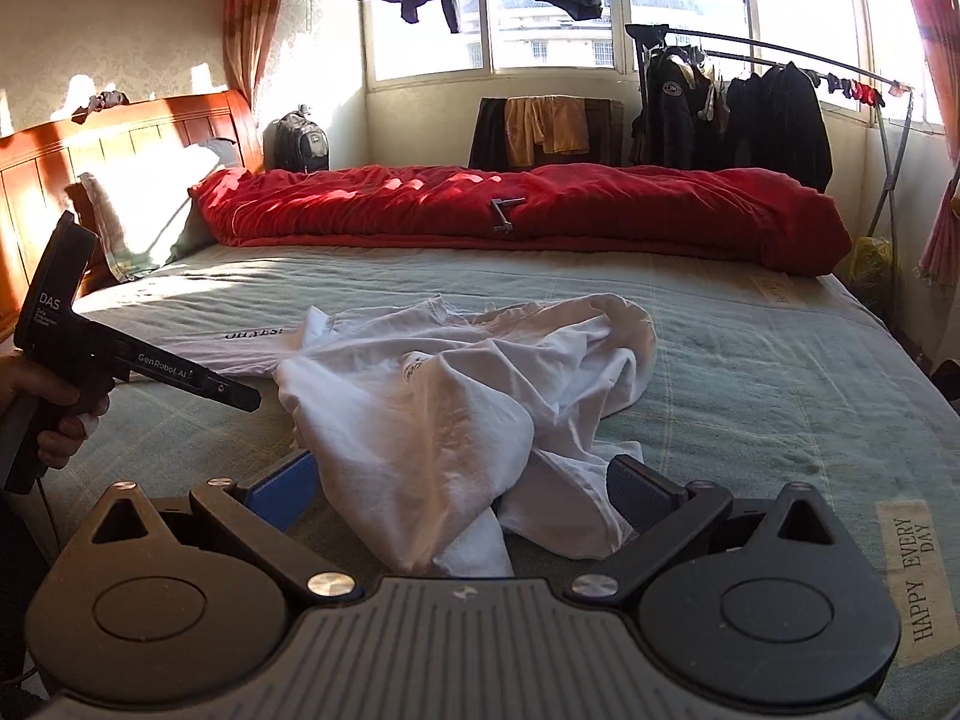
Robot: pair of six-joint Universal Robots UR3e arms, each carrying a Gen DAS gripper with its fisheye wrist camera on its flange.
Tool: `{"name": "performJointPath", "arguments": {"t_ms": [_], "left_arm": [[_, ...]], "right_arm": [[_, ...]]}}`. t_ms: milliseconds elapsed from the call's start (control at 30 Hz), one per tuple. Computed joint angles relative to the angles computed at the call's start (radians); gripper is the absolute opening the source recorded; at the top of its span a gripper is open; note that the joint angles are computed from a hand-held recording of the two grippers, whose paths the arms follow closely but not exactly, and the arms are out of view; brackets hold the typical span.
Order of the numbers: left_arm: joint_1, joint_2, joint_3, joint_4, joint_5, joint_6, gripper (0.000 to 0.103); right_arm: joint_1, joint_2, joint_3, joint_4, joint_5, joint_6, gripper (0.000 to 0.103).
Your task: Fold clothes
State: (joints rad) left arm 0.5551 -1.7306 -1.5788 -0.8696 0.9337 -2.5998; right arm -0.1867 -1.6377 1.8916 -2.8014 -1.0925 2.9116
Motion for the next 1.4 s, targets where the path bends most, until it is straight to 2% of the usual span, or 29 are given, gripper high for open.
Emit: {"name": "performJointPath", "arguments": {"t_ms": [67, 267, 367, 467, 567, 700, 833, 967, 1200, 1333, 1400], "left_arm": [[-0.04, 0.065, -0.107, 0.075, 0.019, 0.026, 0.053], [-0.151, 0.191, -0.329, 0.235, 0.032, 0.064, 0.054], [-0.244, 0.196, -0.393, 0.392, 0.074, 0.072, 0.056], [-0.356, 0.149, -0.401, 0.552, 0.164, 0.076, 0.059], [-0.443, 0.084, -0.359, 0.611, 0.226, 0.07, 0.059], [-0.579, -0.032, -0.287, 0.72, 0.447, 0.006, 0.061], [-0.636, -0.085, -0.26, 0.781, 0.59, -0.038, 0.061], [-0.618, -0.059, -0.27, 0.749, 0.593, -0.106, 0.061], [-0.576, -0.018, -0.287, 0.704, 0.537, -0.165, 0.062], [-0.552, -0.013, -0.288, 0.688, 0.499, -0.18, 0.063], [-0.545, -0.014, -0.288, 0.684, 0.488, -0.183, 0.064]], "right_arm": [[-0.025, -0.014, 0.034, -0.005, 0.019, -0.016, 0.103], [-0.085, -0.021, 0.088, 0.02, 0.07, -0.042, 0.103], [-0.113, -0.03, 0.106, 0.033, 0.069, -0.062, 0.103], [-0.158, -0.04, 0.133, 0.04, 0.086, -0.064, 0.103], [-0.207, -0.051, 0.163, 0.043, 0.11, -0.068, 0.103], [-0.252, -0.052, 0.191, 0.029, 0.138, -0.069, 0.103], [-0.265, -0.02, 0.19, -0.019, 0.136, -0.052, 0.103], [-0.219, 0.097, 0.124, -0.101, 0.066, -0.023, 0.103], [-0.04, 0.412, -0.159, -0.147, -0.153, -0.011, 0.103], [0.05, 0.553, -0.298, -0.18, -0.335, 0.028, 0.103], [0.083, 0.599, -0.337, -0.21, -0.44, 0.007, 0.103]]}}
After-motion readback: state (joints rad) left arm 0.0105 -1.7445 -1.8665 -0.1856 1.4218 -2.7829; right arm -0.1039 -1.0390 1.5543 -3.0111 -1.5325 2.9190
